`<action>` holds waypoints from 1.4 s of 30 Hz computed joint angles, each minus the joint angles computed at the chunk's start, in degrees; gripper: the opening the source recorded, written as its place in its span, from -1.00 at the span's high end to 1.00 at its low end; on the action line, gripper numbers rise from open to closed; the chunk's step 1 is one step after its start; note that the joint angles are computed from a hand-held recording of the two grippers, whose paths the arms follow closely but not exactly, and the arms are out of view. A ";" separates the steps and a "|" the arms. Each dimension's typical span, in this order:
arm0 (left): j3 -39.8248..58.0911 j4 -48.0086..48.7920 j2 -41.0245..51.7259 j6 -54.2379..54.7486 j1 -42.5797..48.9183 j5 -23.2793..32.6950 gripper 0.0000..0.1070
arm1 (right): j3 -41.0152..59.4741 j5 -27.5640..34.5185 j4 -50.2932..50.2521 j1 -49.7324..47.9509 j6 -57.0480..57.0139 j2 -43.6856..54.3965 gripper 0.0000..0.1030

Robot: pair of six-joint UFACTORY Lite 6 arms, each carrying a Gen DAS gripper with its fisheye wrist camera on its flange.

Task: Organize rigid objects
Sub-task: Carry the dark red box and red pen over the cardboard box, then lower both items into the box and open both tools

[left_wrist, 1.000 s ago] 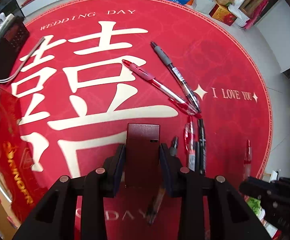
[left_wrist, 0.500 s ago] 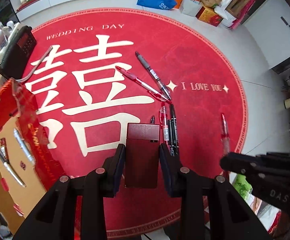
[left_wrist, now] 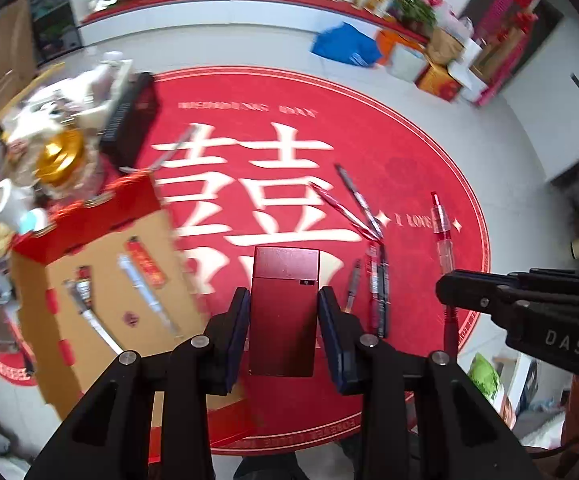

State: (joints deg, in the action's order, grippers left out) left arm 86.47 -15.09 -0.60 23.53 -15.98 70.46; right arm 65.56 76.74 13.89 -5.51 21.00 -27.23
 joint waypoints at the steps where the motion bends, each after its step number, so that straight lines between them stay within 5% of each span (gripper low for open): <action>1: 0.74 -0.17 0.27 0.71 1.56 0.38 0.31 | 2.30 -0.52 -0.75 3.33 2.15 1.89 0.79; 15: 13.33 -3.18 9.43 9.68 26.70 4.62 0.31 | 26.16 -4.01 -5.84 28.98 13.18 25.86 0.79; 28: 14.81 -0.57 15.84 9.68 34.05 0.13 0.31 | 51.53 -2.37 -6.44 37.77 12.10 49.37 0.79; 42: 6.57 1.38 16.74 8.24 32.37 -8.25 0.31 | 39.25 -12.57 -3.45 35.73 10.68 48.72 0.79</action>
